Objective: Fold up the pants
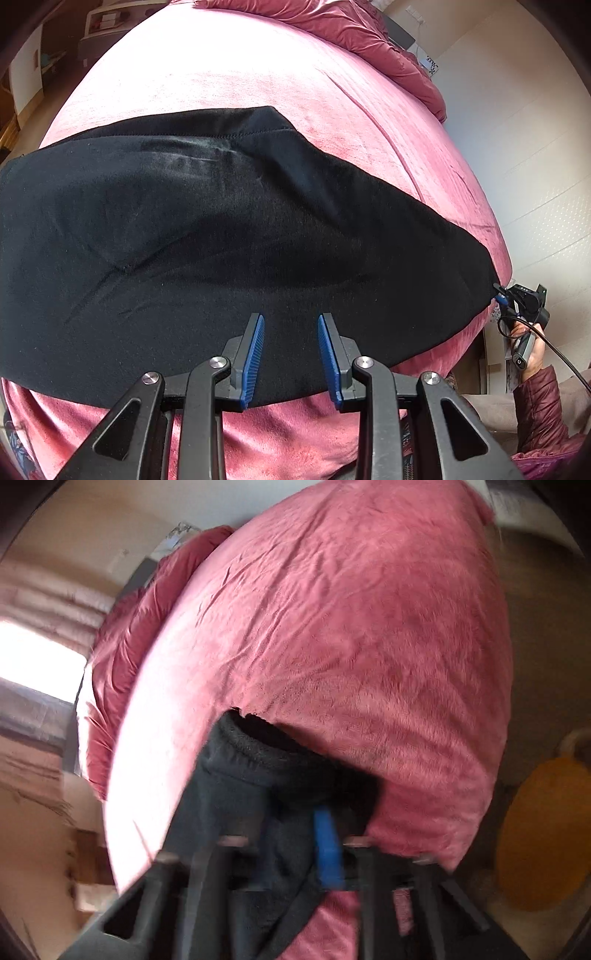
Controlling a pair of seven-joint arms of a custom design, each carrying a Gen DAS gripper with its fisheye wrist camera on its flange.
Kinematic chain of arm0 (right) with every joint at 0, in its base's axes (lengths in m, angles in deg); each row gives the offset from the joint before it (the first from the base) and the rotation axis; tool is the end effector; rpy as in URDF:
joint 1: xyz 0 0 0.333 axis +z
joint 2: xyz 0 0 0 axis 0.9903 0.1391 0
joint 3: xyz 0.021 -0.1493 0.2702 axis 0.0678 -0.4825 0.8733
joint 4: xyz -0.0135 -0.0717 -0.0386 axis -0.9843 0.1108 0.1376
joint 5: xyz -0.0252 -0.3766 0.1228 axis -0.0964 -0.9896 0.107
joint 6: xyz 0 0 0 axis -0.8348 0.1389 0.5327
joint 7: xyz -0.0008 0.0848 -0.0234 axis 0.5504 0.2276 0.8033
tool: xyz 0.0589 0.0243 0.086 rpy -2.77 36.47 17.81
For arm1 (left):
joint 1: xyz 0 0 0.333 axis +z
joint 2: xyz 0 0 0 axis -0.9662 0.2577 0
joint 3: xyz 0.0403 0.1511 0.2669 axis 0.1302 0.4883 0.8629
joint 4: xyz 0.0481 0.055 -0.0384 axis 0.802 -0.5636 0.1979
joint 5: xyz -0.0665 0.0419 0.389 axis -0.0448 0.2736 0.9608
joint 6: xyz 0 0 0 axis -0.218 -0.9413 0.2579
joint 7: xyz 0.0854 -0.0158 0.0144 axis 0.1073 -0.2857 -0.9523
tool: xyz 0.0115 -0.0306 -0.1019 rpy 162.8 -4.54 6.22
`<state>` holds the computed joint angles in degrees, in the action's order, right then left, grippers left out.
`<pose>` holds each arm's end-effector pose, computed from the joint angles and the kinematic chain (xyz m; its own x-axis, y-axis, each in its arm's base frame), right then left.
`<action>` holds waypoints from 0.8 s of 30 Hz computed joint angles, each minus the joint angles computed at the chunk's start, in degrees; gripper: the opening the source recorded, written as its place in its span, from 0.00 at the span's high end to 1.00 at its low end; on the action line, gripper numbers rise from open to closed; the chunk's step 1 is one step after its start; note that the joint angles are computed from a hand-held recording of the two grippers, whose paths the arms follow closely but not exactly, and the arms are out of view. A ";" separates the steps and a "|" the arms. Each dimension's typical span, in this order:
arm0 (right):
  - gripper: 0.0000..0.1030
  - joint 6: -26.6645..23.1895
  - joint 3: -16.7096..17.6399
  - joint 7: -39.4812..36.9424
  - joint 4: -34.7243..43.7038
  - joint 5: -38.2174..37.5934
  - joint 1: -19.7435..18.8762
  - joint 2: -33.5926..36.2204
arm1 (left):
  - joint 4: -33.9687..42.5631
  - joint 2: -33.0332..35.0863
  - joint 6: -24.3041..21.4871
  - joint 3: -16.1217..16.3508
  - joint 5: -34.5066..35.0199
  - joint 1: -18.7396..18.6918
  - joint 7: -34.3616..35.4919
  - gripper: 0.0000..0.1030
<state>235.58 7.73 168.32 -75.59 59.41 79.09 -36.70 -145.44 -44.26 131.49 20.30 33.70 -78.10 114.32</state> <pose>0.5228 -0.1314 0.4549 -0.5860 -0.5861 -0.5595 -0.5224 0.8011 -0.2921 0.5105 -0.0599 0.4985 0.0233 -0.8972 0.4410 -0.9337 -0.1772 -0.3112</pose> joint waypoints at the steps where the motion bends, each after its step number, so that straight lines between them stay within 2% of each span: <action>1: 0.90 0.19 0.25 0.04 -0.32 -1.35 -0.16 -1.01 | 0.00 0.04 0.13 -0.04 -0.02 -0.04 -0.02 0.70; 4: 0.91 1.57 0.27 0.07 -2.25 -4.05 -0.49 -4.12 | -0.46 -0.19 0.72 -0.03 -0.54 -0.31 0.68 0.70; 9: 0.91 -6.19 1.35 8.86 0.21 -17.04 -3.49 -0.86 | 0.19 0.51 -0.33 0.12 -0.34 -0.17 1.63 0.70; 11: 0.91 -6.06 1.58 10.68 0.46 -19.09 -3.41 -0.06 | 0.44 0.87 -0.51 0.06 -0.54 -0.11 1.51 0.70; 15: 0.81 -5.79 1.17 10.83 0.61 -18.10 -2.80 -0.77 | 0.96 1.73 -0.77 -0.19 -0.04 0.10 1.74 0.70; 18: 0.61 -6.42 3.44 18.81 -0.18 -30.08 -5.07 -3.49 | 0.28 1.57 -0.02 -0.39 -0.46 -0.03 2.77 0.70; 19: 0.60 -6.45 4.37 21.65 -0.40 -34.19 -5.73 -4.70 | 0.32 1.71 0.14 -0.52 -0.35 -0.08 2.74 0.70; 21: 0.60 -4.87 4.34 21.37 -0.53 -35.01 -4.46 -6.15 | -0.10 1.68 0.92 -0.72 -0.92 -0.44 3.16 0.70; 24: 0.60 -5.42 2.03 8.25 2.96 -24.13 2.96 -4.65 | -0.89 1.42 2.57 -0.89 -1.26 -0.72 3.49 0.70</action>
<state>230.15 9.76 176.57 -72.63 35.28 82.05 -41.34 -146.33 -42.84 134.07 19.41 32.44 -78.82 117.81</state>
